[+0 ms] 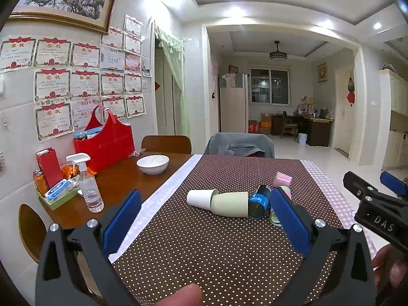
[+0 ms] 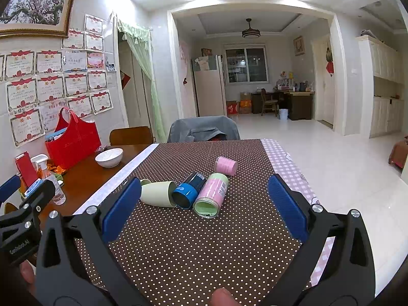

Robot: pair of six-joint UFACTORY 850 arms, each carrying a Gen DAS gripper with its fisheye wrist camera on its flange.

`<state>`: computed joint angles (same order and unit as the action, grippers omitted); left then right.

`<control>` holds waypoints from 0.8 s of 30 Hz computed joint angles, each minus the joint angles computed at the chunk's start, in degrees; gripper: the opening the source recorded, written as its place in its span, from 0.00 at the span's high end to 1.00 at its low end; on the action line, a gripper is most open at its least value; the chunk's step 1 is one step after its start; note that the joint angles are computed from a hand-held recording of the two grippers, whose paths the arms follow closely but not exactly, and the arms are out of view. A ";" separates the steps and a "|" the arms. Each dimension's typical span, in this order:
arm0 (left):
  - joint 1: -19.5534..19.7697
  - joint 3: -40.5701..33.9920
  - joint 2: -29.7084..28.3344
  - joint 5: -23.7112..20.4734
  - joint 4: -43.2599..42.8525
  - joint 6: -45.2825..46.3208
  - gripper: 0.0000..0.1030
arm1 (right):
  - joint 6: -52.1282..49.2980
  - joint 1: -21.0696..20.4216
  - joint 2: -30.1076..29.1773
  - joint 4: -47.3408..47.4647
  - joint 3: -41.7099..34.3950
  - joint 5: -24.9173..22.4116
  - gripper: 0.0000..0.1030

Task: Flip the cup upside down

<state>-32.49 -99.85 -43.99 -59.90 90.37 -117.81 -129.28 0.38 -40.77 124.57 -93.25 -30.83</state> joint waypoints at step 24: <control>0.02 -0.66 -0.17 1.19 -0.45 0.82 0.04 | -1.62 0.18 0.79 0.82 0.84 0.02 0.06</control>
